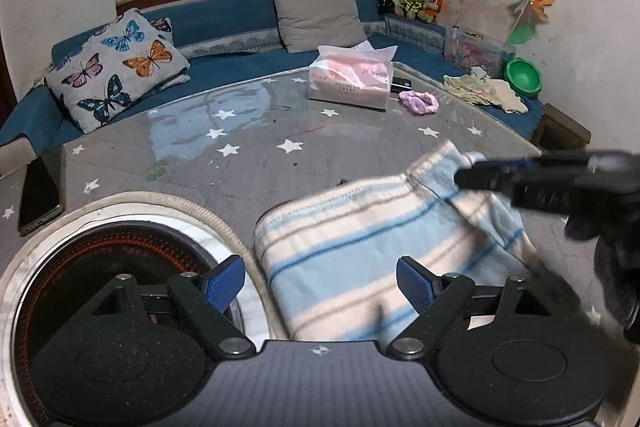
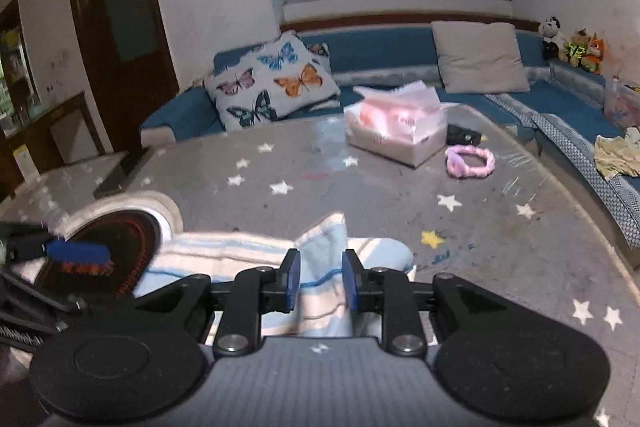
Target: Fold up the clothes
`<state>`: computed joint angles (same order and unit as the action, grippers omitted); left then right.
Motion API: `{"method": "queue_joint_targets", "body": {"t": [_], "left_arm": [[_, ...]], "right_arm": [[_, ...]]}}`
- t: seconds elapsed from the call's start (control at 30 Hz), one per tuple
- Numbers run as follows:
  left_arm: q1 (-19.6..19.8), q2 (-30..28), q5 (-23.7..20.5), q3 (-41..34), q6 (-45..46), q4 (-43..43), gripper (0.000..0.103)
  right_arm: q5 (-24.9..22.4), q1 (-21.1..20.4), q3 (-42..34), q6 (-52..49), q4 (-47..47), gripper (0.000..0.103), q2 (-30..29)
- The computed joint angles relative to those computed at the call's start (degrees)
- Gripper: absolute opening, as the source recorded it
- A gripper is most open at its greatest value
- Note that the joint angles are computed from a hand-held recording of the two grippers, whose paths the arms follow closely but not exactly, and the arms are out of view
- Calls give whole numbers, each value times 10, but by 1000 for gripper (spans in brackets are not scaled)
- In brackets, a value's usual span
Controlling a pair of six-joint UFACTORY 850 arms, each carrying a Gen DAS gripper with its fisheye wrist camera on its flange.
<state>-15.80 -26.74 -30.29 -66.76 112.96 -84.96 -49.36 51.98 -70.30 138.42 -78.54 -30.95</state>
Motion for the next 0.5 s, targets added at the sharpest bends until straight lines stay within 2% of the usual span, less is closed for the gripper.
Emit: {"method": "queue_joint_targets", "body": {"t": [0.1, 0.27, 0.33, 0.5], "left_arm": [[-9, -18, 11, -18, -10, 5, 81], [-18, -46, 42, -44, -61, 45, 78], [-17, -51, 41, -51, -83, 60, 78], [-24, -46, 30, -56, -58, 24, 78]], "right_arm": [[23, -13, 2, -5, 10, 22, -8], [45, -23, 25, 48, -24, 22, -9], [49, -22, 28, 39, -18, 22, -3], [51, -17, 42, 68, -46, 25, 20]]}}
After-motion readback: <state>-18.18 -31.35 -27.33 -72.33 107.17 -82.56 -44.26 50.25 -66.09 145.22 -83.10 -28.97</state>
